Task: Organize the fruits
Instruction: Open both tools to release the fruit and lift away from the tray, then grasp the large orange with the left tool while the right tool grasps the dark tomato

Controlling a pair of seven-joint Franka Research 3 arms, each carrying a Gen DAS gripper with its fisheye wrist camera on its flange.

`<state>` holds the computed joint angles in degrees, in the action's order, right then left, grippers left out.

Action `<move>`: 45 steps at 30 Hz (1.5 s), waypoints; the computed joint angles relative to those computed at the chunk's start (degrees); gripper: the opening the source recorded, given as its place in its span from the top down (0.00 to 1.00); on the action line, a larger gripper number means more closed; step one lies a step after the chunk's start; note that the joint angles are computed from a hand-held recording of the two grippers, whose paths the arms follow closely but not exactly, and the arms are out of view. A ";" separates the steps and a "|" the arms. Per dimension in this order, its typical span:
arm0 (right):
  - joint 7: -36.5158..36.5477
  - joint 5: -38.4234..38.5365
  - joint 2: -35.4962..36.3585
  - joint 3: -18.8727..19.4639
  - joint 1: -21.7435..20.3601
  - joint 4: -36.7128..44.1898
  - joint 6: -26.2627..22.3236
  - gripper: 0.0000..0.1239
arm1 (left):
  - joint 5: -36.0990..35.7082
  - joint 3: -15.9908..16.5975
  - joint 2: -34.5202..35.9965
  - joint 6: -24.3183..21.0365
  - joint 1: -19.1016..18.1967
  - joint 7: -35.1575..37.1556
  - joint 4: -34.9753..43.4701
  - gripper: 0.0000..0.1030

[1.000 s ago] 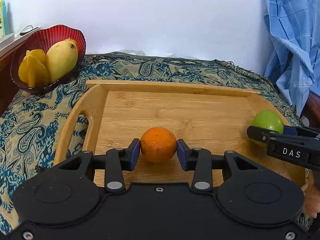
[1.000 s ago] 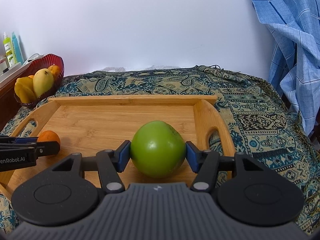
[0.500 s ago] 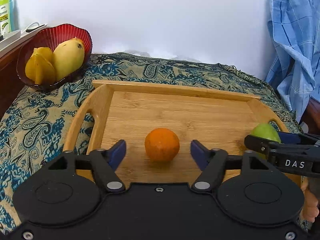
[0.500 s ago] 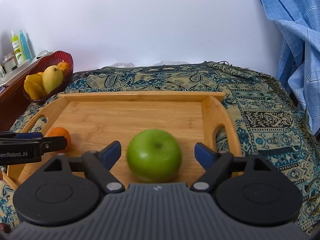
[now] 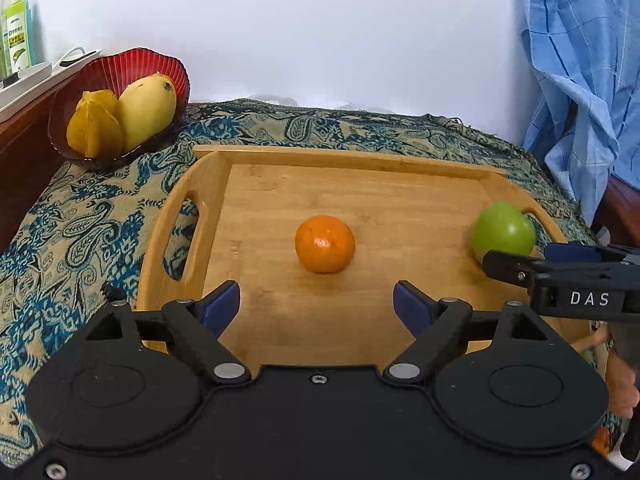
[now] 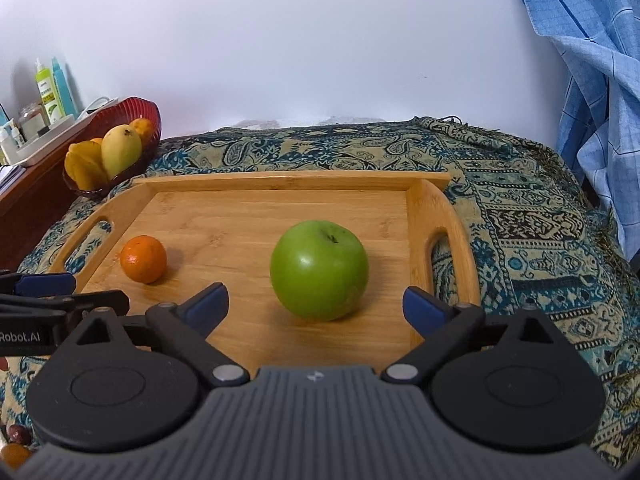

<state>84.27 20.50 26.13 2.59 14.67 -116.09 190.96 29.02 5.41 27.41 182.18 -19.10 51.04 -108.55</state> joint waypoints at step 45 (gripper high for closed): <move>10.22 -4.84 -14.67 3.54 0.93 -28.17 22.08 0.17 | -28.57 42.20 -14.12 16.22 -50.17 21.49 -30.67 0.12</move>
